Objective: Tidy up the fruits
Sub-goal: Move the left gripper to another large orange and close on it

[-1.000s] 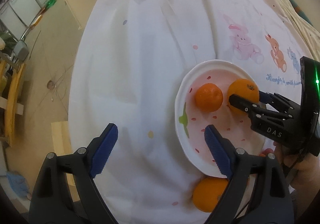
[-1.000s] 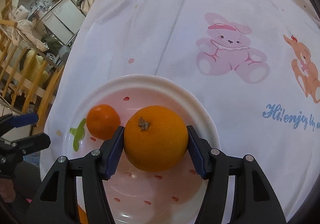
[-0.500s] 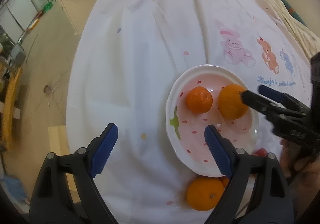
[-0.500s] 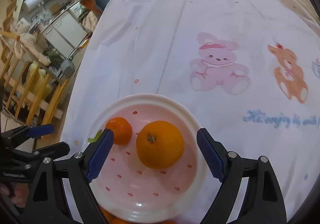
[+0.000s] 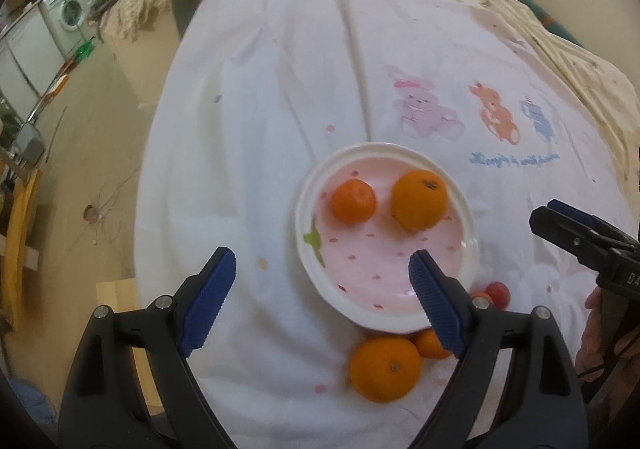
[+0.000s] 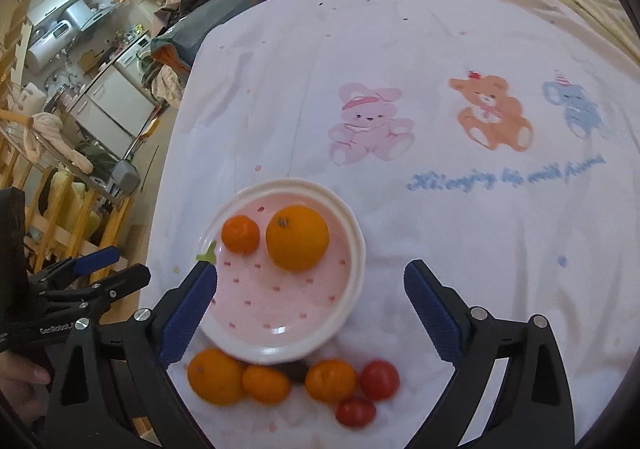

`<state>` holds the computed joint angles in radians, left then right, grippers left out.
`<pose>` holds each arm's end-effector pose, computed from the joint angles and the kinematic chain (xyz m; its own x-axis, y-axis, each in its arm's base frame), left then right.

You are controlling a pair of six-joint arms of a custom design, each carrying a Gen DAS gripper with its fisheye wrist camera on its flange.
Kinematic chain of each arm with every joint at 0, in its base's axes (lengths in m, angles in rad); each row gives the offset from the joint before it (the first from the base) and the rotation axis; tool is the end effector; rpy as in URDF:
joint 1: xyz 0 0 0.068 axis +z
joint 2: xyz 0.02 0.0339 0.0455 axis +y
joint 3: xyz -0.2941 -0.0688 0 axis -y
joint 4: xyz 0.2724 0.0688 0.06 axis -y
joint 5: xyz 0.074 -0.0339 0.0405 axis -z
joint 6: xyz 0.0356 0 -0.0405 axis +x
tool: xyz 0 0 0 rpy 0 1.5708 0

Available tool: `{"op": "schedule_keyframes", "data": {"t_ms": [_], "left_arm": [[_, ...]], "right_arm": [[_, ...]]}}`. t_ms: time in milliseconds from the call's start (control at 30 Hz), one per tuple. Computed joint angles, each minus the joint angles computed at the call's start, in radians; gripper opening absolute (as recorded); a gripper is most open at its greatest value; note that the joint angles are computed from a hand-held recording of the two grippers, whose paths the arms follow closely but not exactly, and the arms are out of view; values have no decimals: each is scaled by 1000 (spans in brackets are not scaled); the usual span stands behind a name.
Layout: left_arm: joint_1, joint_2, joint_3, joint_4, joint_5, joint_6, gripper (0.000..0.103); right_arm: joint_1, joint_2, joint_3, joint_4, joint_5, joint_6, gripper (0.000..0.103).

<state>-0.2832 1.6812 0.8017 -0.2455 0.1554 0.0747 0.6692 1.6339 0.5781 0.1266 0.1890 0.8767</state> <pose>0.3051 -0.0945 0.1357 -0.8385 0.3208 -0.4404 0.4038 0.9085 -0.1071 0.2317 0.1747 0.1122 -0.8025 0.3278 -0.4985 0.1496 0.9194 0.3637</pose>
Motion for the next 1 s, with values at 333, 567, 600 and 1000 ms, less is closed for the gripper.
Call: {"op": "schedule_keyframes", "data": {"t_ms": [333, 567, 600, 1000], "left_arm": [[-12, -16, -69, -42, 24, -23, 86], [-92, 62, -86, -77, 73, 8, 86], [-106, 68, -92, -71, 61, 10, 86], [-159, 179, -67, -35, 38, 4, 71]], "right_arm": [[146, -188, -124, -99, 102, 252, 97], [193, -242, -196, -79, 135, 379, 97], [194, -244, -199, -82, 138, 389, 97], [166, -207, -223, -57, 117, 391, 97]]}}
